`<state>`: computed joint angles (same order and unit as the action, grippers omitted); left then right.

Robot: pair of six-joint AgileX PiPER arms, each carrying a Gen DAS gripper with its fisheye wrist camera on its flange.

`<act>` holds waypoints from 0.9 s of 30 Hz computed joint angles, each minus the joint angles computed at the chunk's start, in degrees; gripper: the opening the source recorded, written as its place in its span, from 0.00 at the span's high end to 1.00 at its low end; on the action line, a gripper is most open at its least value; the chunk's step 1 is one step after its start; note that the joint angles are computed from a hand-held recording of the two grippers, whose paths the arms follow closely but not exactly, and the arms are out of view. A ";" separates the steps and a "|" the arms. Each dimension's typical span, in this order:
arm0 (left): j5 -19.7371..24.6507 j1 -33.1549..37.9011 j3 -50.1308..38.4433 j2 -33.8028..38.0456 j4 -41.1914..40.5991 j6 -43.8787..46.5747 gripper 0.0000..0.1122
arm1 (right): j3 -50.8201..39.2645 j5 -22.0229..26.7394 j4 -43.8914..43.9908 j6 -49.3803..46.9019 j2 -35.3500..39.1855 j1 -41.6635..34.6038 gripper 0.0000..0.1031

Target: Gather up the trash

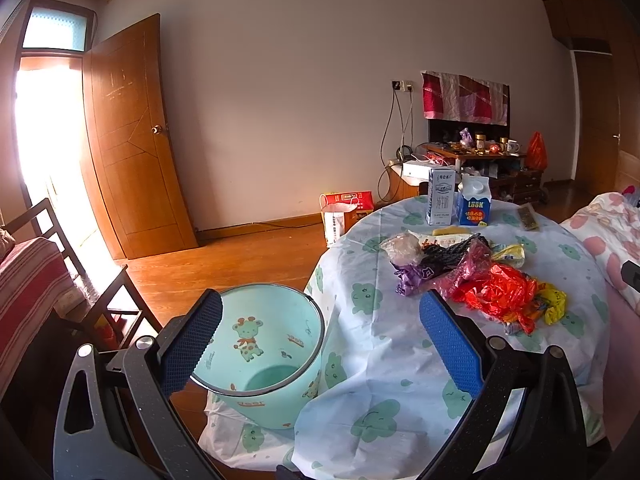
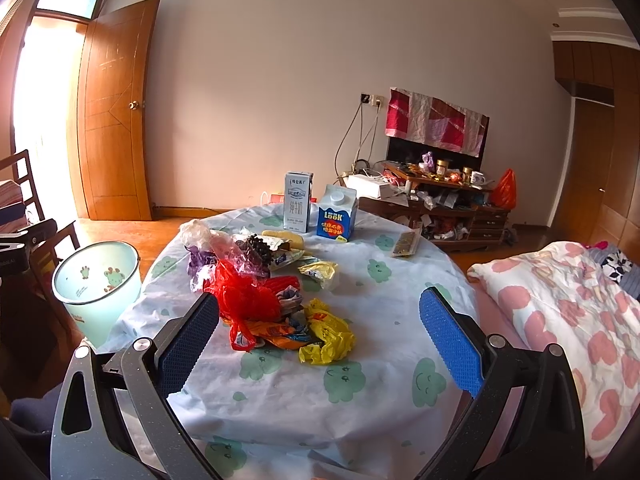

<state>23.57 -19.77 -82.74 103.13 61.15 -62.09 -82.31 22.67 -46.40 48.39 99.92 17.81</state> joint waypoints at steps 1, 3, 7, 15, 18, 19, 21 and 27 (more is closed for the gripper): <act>-0.06 0.13 0.02 -0.05 -0.02 0.04 0.14 | -0.03 0.02 -0.01 -0.01 -0.02 0.02 0.05; -0.01 0.16 0.18 -0.17 0.28 -0.24 0.14 | 0.05 -0.14 -0.22 0.18 -0.01 -0.05 0.05; 0.20 0.08 0.09 -0.08 0.49 -0.40 0.14 | -0.21 0.16 0.32 -0.31 0.02 0.02 0.05; 0.20 0.18 0.37 -0.28 1.26 -1.27 0.14 | 0.04 0.02 -0.28 0.21 0.05 0.03 0.05; 0.33 0.22 0.28 -0.19 1.10 -1.09 0.14 | 0.47 -0.16 -0.74 0.65 -0.16 -0.03 0.05; 0.30 0.22 0.32 -0.15 1.25 -1.29 0.14 | 0.74 -0.37 -0.85 0.76 -0.27 -0.16 0.05; 0.36 0.20 0.29 -0.11 1.41 -1.32 0.14 | 0.65 -0.34 -0.90 0.83 -0.18 -0.10 0.05; 0.28 0.27 0.31 -0.09 1.39 -1.41 0.14 | 0.41 -0.10 -0.74 0.58 -0.09 0.01 0.05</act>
<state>23.85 -19.50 -82.43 103.04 62.53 -63.49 -81.90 22.56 -47.14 48.98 99.83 17.82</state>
